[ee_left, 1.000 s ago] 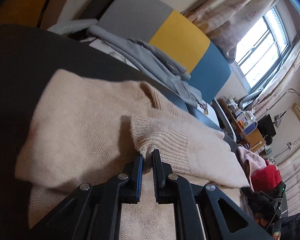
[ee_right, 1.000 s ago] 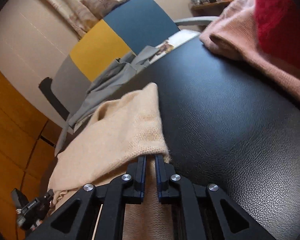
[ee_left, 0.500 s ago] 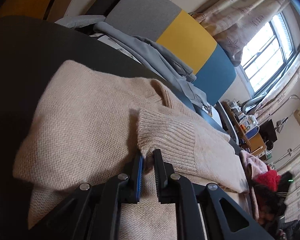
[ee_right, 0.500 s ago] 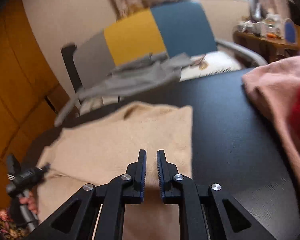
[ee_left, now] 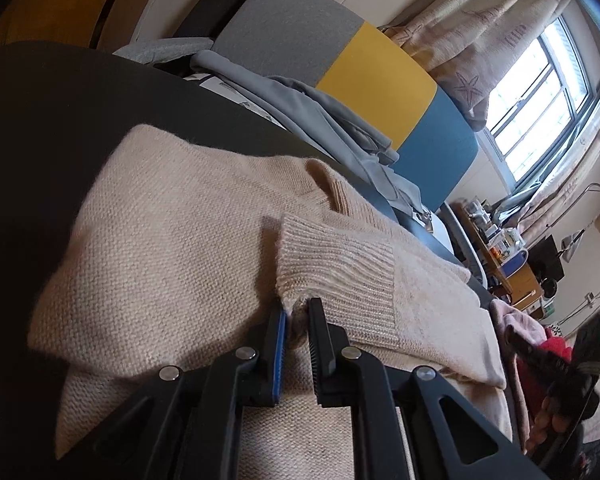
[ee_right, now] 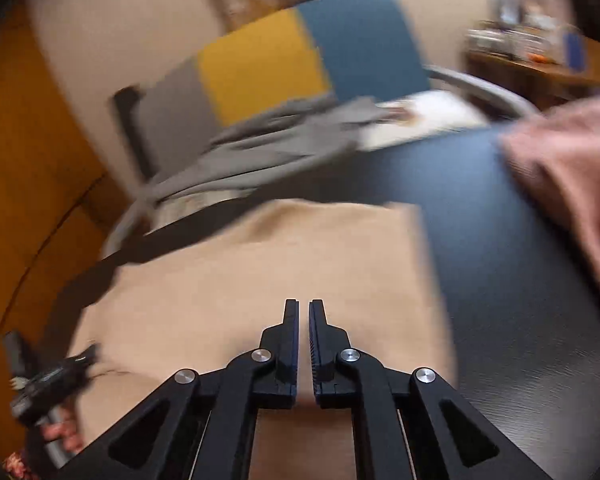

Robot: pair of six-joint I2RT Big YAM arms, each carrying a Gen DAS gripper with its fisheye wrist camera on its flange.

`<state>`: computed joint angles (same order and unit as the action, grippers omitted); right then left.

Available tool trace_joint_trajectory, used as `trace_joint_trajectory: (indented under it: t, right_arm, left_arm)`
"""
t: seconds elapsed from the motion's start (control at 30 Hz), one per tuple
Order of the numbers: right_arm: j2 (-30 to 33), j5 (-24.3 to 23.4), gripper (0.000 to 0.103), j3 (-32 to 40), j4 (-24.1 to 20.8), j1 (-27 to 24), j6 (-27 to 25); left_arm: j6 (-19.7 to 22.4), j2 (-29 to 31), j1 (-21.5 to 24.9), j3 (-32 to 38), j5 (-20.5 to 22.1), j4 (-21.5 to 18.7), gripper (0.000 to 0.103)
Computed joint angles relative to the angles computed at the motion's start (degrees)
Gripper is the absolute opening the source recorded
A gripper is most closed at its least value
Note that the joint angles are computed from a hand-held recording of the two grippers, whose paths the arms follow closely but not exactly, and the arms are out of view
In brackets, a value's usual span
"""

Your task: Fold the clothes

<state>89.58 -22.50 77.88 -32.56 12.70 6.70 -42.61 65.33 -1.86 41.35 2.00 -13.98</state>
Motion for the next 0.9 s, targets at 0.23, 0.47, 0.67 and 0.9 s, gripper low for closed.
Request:
trace_joint_trajectory:
  t: [0.23,0.47,0.67,0.9]
  right_arm:
    - [8.6,4.1,0.008,7.4,-5.5,7.9,-10.5]
    - [2.5,2.1,0.016,0.9,-2.5,6.2,-6.5]
    - [-8.0,3.2,0.021,-9.9,-6.8,4.5,-8.9]
    - [-17.4,-1.8,0.028,-19.3,-8.2,-5.3,-11.0]
  left_arm:
    - [0.8,0.3,-0.2,0.2,-1.0,-0.5,0.012]
    - [0.1,0.5,1.2,-0.4,1.8,1.6,0.012]
    - [-0.2,-1.1,1.9,-0.9,3.9,1.0,0.014]
    - [3.2,-12.6,0.5,-4.4,6.1,-4.4,0.02]
